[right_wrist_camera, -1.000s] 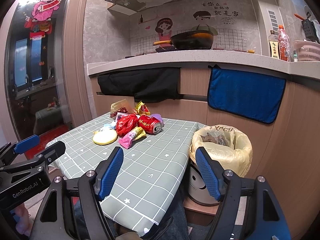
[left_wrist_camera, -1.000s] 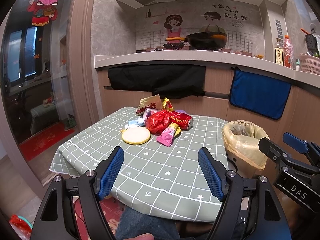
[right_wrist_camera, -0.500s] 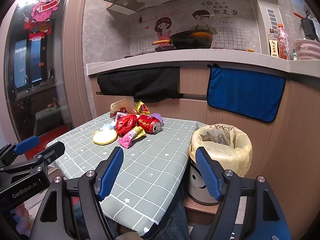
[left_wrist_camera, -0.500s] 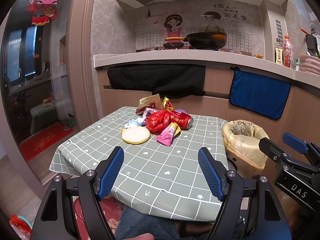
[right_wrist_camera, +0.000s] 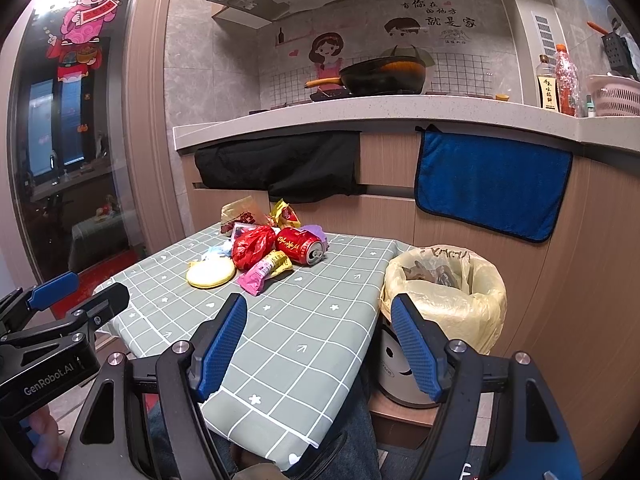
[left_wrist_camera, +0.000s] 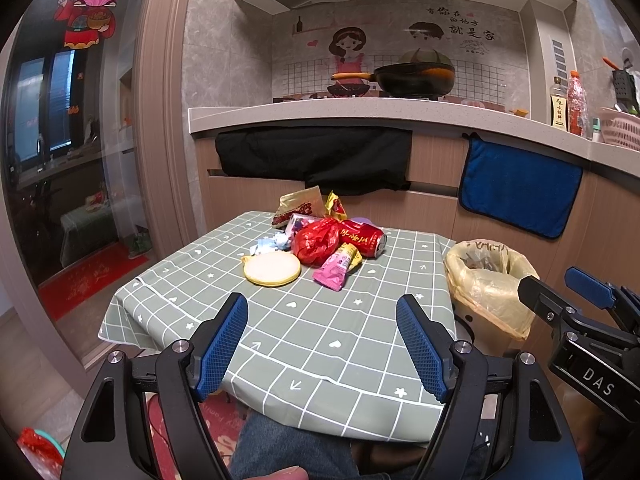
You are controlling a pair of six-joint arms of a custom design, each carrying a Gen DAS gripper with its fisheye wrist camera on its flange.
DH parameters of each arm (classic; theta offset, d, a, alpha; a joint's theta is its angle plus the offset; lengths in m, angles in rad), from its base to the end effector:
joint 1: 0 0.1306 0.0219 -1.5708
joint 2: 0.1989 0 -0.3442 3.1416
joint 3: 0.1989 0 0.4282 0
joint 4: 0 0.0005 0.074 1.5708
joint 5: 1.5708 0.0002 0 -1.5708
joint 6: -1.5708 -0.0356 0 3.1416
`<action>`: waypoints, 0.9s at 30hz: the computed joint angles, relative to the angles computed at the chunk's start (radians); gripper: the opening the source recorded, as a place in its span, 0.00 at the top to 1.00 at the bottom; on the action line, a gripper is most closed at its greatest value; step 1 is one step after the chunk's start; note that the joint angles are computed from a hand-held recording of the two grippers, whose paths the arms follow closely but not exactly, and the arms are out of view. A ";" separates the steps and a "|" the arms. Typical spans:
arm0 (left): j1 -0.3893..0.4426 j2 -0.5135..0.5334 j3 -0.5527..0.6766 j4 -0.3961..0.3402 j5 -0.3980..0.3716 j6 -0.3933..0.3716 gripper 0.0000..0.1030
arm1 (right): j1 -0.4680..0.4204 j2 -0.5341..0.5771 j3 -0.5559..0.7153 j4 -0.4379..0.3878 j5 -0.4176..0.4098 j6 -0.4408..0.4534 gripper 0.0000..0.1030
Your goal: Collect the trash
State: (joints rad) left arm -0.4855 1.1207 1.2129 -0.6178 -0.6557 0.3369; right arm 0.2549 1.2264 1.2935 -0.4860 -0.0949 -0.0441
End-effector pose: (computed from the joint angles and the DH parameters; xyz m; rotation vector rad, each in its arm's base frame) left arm 0.4088 -0.1917 0.4520 -0.2358 1.9692 0.1587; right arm 0.4823 0.1286 0.4552 -0.2715 1.9806 0.2871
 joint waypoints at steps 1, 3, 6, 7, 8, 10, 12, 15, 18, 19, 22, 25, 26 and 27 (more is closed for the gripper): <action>-0.002 0.001 0.001 -0.001 -0.002 0.000 0.26 | 0.000 0.000 0.000 0.000 0.000 0.000 0.30; -0.002 0.001 0.001 0.001 -0.002 0.000 0.26 | 0.000 0.001 -0.003 0.000 -0.002 0.001 0.30; -0.002 0.002 0.002 -0.001 -0.001 0.001 0.26 | 0.001 0.000 -0.005 0.001 -0.001 0.000 0.30; -0.002 0.002 0.002 -0.001 -0.001 0.001 0.26 | 0.000 0.001 -0.003 0.000 -0.004 0.000 0.30; -0.002 0.002 0.002 -0.003 -0.001 0.002 0.26 | 0.001 0.001 -0.005 0.002 -0.003 -0.001 0.30; -0.002 0.002 0.002 -0.002 -0.002 0.003 0.26 | 0.001 0.001 -0.004 0.000 -0.002 -0.001 0.30; -0.001 0.001 0.001 -0.002 0.000 0.001 0.26 | 0.004 0.000 -0.008 0.001 0.001 -0.002 0.30; -0.001 0.001 0.001 -0.001 0.000 0.001 0.26 | -0.001 0.002 -0.003 0.000 -0.004 0.000 0.30; 0.003 0.001 -0.006 0.000 0.010 0.006 0.26 | -0.002 0.003 -0.002 -0.001 -0.005 0.000 0.30; 0.006 0.002 -0.006 -0.002 0.015 0.010 0.26 | -0.002 0.005 -0.002 -0.003 -0.007 -0.001 0.30; 0.029 0.012 -0.003 0.003 0.047 0.018 0.26 | -0.007 0.026 0.013 -0.014 -0.024 -0.007 0.30; 0.075 0.028 0.006 0.022 0.089 0.021 0.26 | -0.010 0.067 0.051 -0.022 -0.028 -0.008 0.30; 0.097 0.032 0.007 0.035 0.114 0.017 0.26 | -0.011 0.087 0.073 -0.029 -0.032 -0.003 0.30; 0.125 0.034 0.008 0.052 0.145 0.013 0.26 | -0.008 0.106 0.094 -0.033 -0.031 0.005 0.30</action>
State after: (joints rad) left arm -0.3607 1.1550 1.2211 -0.5663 -0.5108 0.3503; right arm 0.2465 1.3325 1.3874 -0.5185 -0.1257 -0.0393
